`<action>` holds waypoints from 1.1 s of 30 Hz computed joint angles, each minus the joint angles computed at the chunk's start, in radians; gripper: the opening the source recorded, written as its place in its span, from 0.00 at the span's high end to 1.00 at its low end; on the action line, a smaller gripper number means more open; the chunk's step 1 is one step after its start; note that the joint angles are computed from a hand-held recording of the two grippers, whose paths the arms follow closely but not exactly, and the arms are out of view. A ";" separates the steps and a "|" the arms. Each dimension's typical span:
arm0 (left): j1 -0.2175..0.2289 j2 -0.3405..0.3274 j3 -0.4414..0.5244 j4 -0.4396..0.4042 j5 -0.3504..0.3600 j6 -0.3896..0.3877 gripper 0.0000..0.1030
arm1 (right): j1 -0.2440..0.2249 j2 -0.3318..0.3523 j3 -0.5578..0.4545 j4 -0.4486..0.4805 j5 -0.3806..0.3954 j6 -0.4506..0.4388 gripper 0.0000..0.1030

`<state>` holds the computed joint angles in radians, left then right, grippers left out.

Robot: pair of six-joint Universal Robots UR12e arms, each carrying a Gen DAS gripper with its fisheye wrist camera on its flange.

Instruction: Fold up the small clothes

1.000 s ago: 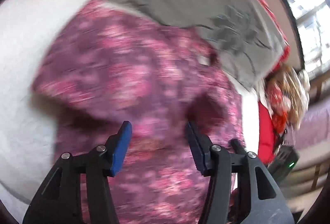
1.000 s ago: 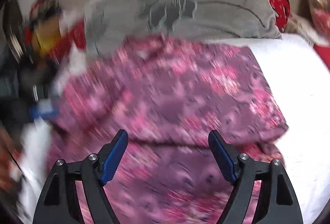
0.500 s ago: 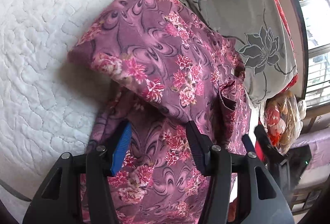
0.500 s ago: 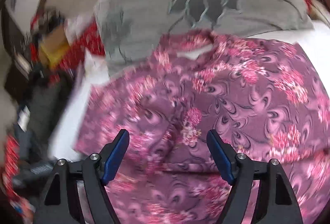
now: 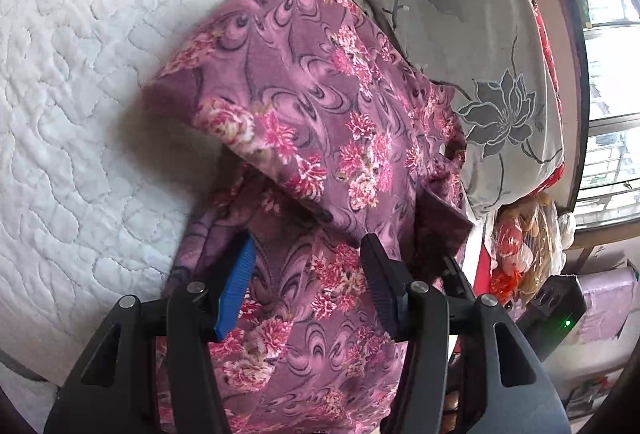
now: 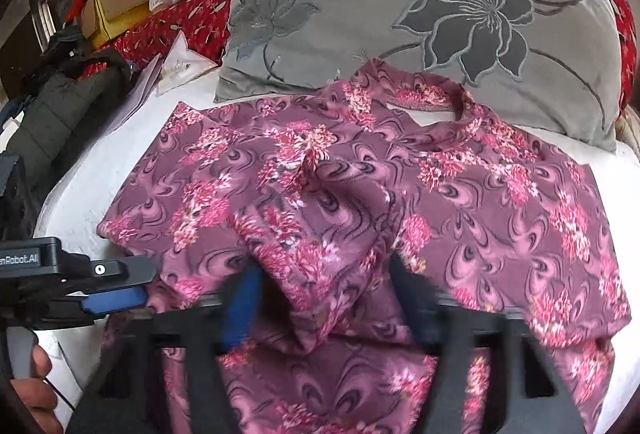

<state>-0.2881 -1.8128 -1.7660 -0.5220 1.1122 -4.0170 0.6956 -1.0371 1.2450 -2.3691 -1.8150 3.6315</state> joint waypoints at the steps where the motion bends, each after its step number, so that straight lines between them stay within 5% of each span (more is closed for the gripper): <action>1: 0.000 -0.002 0.001 0.009 -0.009 -0.006 0.49 | -0.009 -0.014 0.022 -0.031 0.021 0.012 0.94; 5: -0.009 -0.006 0.014 0.014 -0.006 0.003 0.49 | -0.047 -0.082 0.122 -0.184 0.044 0.075 0.94; 14: -0.025 -0.017 0.032 -0.026 0.015 0.004 0.49 | -0.149 -0.215 0.331 -0.258 0.122 0.366 0.94; 20: -0.026 -0.006 0.021 0.041 -0.010 -0.013 0.49 | -0.189 -0.267 0.461 -0.431 0.177 0.581 0.78; 22: -0.030 -0.011 0.030 0.056 -0.011 -0.008 0.49 | -0.193 -0.265 0.473 -0.476 0.167 0.627 0.56; 27: -0.037 -0.037 0.070 0.003 0.033 -0.003 0.49 | -0.202 -0.222 0.420 -0.422 0.231 0.563 0.56; 30: -0.023 -0.039 0.061 0.005 0.014 -0.039 0.49 | -0.198 -0.210 0.368 -0.334 0.250 0.435 0.95; 33: -0.019 -0.029 0.048 0.004 0.048 -0.029 0.49 | -0.193 -0.222 0.386 -0.486 0.170 0.380 0.95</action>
<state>-0.3072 -1.8422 -1.7176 -0.5178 1.1603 -4.0462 0.5031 -1.2590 1.6309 -2.8553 -1.6447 4.0114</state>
